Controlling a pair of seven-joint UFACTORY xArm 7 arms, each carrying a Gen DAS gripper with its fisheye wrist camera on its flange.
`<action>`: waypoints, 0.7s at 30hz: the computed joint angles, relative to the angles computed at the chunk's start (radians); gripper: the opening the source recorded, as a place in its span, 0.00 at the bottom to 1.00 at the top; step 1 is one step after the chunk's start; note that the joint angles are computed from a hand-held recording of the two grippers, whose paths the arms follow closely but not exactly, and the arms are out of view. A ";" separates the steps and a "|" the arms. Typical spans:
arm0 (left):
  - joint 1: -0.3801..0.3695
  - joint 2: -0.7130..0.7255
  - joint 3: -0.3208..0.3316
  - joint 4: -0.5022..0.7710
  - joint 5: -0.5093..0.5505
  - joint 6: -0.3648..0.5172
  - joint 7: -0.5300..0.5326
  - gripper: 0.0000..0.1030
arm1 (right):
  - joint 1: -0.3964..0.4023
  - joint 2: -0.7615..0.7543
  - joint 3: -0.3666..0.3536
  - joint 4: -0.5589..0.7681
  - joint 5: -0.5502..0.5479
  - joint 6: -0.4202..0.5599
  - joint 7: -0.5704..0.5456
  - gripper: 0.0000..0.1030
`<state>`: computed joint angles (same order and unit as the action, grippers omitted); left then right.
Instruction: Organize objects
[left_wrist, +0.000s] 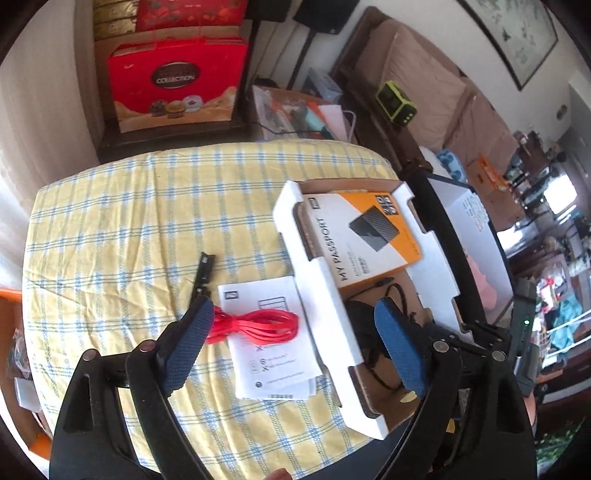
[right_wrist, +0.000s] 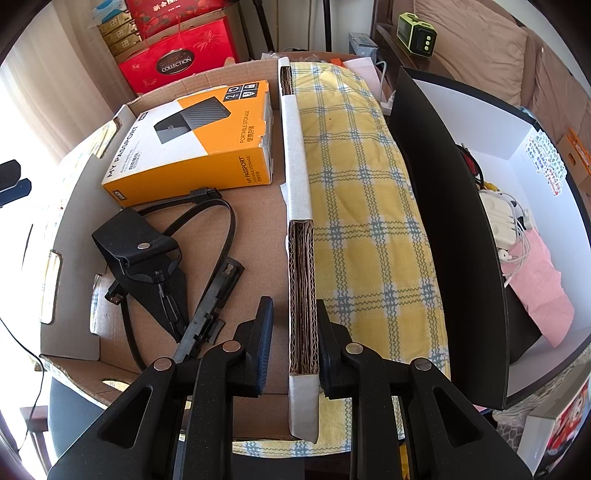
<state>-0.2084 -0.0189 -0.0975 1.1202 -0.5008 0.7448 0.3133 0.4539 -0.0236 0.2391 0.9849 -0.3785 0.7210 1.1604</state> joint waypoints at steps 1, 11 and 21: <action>0.006 0.006 0.006 0.001 0.008 -0.004 -0.004 0.85 | 0.000 0.000 0.000 0.000 0.000 0.000 0.000 0.21; 0.077 0.112 0.027 0.042 0.064 -0.028 -0.041 0.84 | 0.001 0.003 -0.001 0.004 0.002 0.003 -0.008 0.21; 0.100 0.228 -0.008 0.123 0.050 0.009 -0.023 0.58 | 0.002 0.011 -0.003 0.012 -0.001 0.012 -0.013 0.21</action>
<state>-0.1083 0.2090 -0.1058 1.2435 -0.4506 0.7542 0.2906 0.4563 -0.0121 0.2357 0.9964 -0.3798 0.7331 1.1471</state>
